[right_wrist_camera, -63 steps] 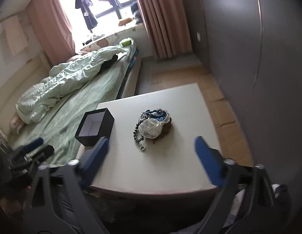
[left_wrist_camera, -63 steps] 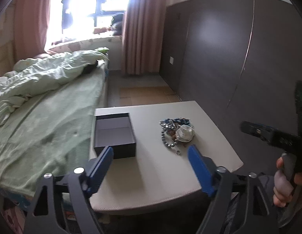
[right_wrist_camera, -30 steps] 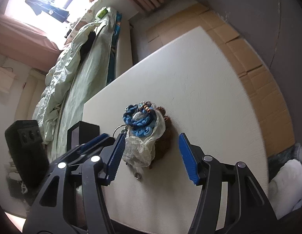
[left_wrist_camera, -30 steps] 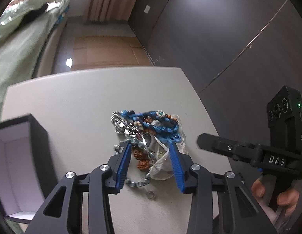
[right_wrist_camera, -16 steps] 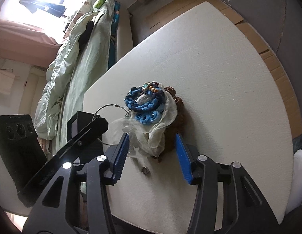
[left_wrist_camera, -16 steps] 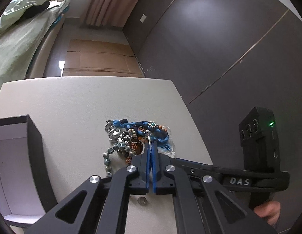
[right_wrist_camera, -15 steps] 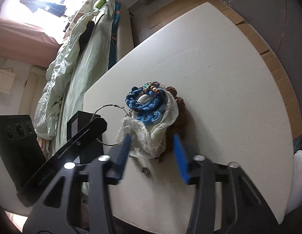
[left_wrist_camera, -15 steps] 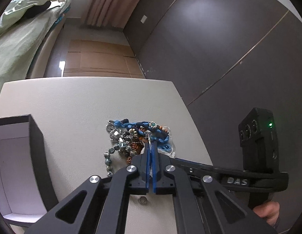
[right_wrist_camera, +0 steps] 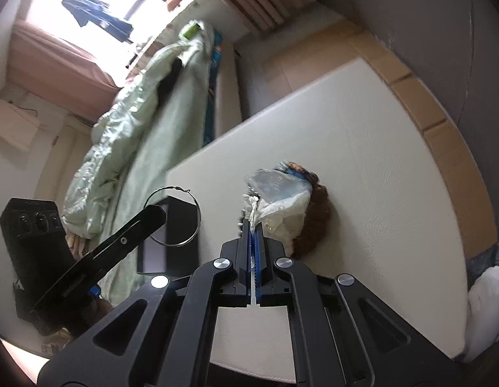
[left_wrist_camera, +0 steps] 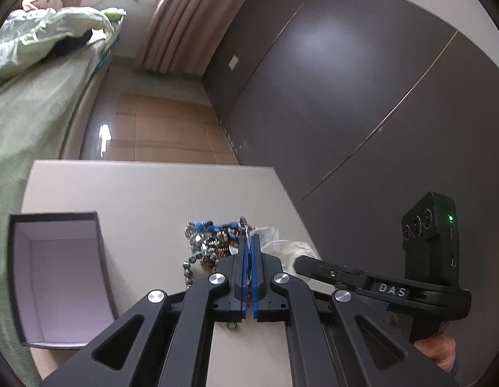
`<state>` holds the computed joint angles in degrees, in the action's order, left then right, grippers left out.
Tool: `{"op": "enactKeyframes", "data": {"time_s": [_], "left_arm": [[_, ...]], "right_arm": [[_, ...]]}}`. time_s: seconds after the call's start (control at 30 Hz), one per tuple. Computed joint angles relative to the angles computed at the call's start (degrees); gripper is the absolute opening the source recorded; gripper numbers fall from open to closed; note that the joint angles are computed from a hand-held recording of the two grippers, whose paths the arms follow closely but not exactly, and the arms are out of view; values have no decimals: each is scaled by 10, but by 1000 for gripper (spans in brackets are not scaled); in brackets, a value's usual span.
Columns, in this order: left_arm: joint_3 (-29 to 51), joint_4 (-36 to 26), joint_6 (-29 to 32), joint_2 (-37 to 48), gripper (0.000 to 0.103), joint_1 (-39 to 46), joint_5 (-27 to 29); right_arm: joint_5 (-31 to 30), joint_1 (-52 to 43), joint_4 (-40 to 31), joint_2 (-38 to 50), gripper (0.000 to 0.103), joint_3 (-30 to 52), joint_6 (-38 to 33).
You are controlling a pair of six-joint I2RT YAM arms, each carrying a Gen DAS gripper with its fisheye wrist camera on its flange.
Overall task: Organize jewelry
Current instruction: 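Lift the white cloth off the jewelry with the right tool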
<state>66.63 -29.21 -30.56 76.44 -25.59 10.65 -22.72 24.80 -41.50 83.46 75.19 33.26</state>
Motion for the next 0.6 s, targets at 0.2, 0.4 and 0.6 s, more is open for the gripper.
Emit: {"op": "enactKeyframes", "data": {"time_s": [0.2,0.4,0.6], "left_arm": [[10,-41,8,-59,0,0,-34],[5,-80,13,-118,0,21,-44],[-14,-108,23,-160,0,76,-22]], "right_arm": [[-4,6,4,-50,3,10,17],[22,43,10,-76,3,37,27],[36,85,35,-66,3,62,24]]}}
